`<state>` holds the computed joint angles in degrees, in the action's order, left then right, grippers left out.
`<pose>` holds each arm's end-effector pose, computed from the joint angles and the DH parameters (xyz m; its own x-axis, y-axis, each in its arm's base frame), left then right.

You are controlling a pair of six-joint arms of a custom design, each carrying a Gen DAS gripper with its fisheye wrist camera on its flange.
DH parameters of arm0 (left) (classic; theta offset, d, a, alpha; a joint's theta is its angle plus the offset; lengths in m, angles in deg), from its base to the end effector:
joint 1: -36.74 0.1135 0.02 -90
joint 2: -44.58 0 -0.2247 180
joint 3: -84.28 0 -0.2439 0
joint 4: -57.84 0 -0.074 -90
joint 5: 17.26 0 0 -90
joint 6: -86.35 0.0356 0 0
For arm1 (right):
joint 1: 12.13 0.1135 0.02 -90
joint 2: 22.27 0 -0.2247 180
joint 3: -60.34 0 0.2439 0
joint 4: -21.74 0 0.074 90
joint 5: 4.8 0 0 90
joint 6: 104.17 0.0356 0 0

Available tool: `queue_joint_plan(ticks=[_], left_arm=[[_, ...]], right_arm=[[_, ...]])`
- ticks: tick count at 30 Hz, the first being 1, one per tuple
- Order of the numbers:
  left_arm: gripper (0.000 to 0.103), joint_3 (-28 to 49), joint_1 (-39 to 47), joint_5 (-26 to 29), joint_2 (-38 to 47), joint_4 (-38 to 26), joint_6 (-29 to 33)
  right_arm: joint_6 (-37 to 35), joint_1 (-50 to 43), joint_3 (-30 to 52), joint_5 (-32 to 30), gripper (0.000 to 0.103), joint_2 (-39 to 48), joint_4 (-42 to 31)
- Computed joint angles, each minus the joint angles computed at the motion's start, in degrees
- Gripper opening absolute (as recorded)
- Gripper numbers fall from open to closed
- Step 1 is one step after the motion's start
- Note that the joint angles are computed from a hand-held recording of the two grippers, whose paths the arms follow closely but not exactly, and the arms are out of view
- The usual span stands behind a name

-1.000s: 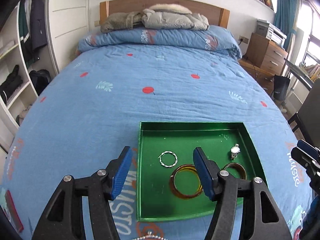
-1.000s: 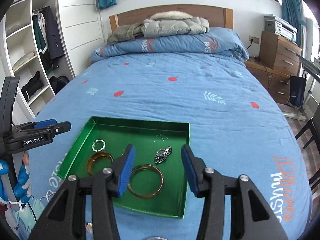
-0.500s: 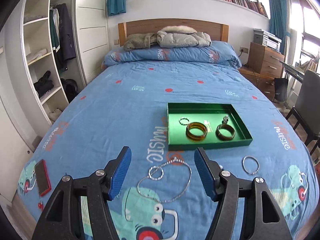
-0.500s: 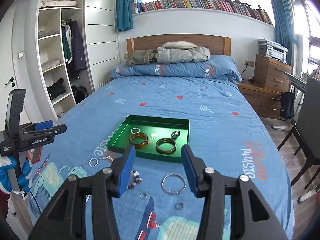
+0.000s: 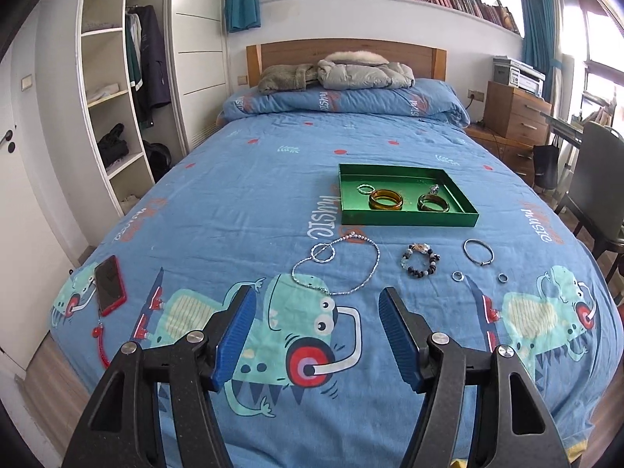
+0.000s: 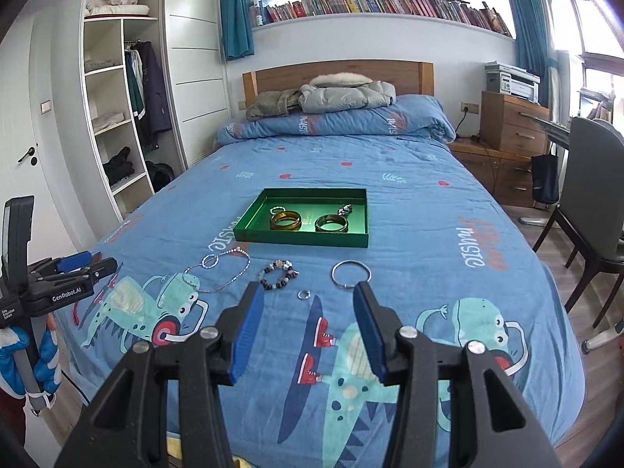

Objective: Organize jewelry
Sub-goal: 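Lift both open tools away from the green tray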

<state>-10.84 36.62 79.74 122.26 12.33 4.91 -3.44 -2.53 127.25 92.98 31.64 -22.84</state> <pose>0.2998 -0.0050 0.2958 -0.5985 0.1490 -0.7872 0.1889 0.9811 0.0421 0.2161 0.0317 0.2927 -0.5169 0.0997 -0.8502 0.0455 0.9950 0.0890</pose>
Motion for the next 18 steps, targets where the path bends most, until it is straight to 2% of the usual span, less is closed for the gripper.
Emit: queue_joint_plan(ticks=[7,14,18], left_arm=[[0.065,-6.2,2.1,2.1,-7.4,0.3,0.9],[0.065,-8.3,0.9,2.2,-9.4,0.2,0.8],[0.065,-7.8,-0.9,0.9,-7.7,0.8,0.3]], right_arm=[[2.6,5.5,-2.7,4.7,0.046,-4.2,-1.0],[2.9,5.0,-4.5,4.9,0.046,-4.9,0.2],[2.3,2.0,-5.6,2.8,0.046,-4.0,2.4]])
